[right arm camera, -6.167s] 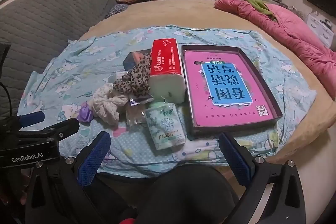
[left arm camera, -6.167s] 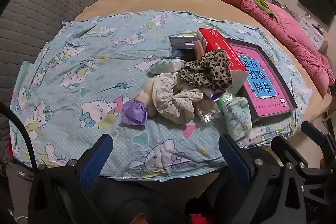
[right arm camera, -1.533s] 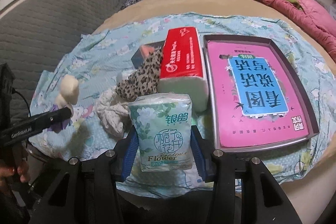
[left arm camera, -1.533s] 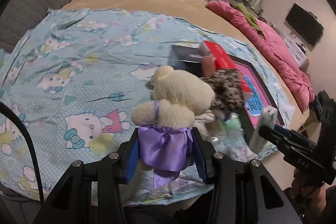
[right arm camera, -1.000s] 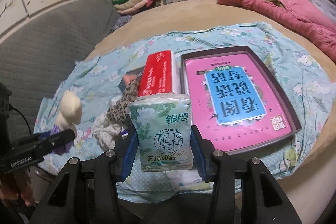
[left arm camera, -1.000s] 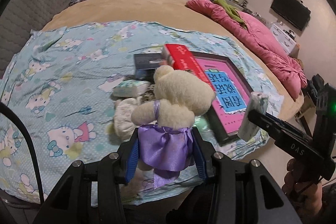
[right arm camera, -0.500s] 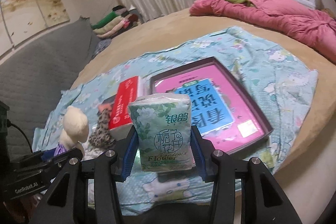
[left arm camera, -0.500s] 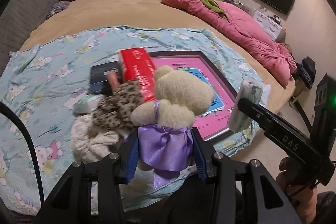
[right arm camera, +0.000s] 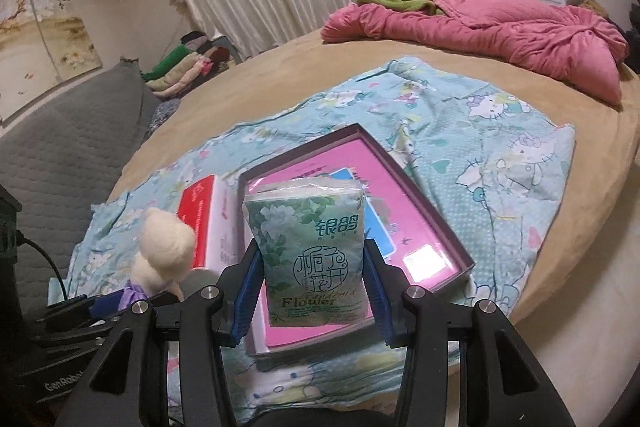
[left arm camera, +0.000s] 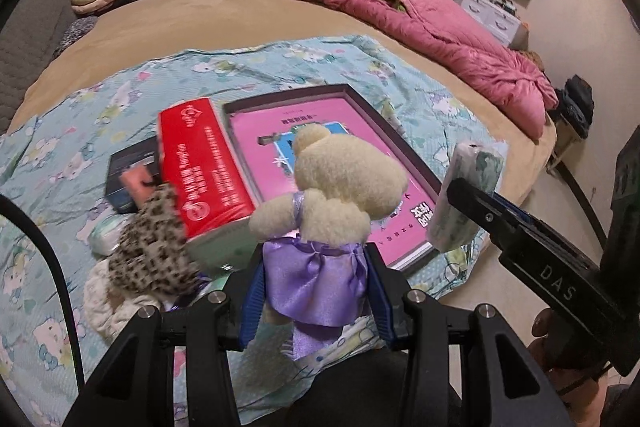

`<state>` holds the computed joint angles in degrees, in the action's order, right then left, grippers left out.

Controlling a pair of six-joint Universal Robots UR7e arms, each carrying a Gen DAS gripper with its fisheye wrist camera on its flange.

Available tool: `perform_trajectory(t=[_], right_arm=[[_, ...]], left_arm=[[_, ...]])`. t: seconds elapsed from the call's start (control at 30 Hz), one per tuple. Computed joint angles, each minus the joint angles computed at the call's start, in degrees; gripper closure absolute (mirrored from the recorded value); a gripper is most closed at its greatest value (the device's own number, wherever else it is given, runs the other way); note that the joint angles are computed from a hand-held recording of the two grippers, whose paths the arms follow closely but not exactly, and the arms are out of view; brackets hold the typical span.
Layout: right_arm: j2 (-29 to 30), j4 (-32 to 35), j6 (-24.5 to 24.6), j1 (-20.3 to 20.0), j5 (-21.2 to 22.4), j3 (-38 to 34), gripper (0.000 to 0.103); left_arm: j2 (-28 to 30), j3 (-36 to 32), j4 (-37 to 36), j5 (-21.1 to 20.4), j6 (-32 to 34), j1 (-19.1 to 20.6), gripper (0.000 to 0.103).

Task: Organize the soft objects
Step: 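Carry the bear with the left tool while the right tool carries the tissue pack toward the pink tray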

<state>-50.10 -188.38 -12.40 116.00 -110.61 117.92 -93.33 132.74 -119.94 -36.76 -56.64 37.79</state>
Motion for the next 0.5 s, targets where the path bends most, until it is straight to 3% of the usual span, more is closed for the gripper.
perform_trajectory(t=[0.5], right_arm=[[2.09,1.07,0.63,-4.01,-1.49,-2.71,0.054]], left_arm=[[11.07,-3.73,-11.04,-5.16,11.13,7.83,0.057]])
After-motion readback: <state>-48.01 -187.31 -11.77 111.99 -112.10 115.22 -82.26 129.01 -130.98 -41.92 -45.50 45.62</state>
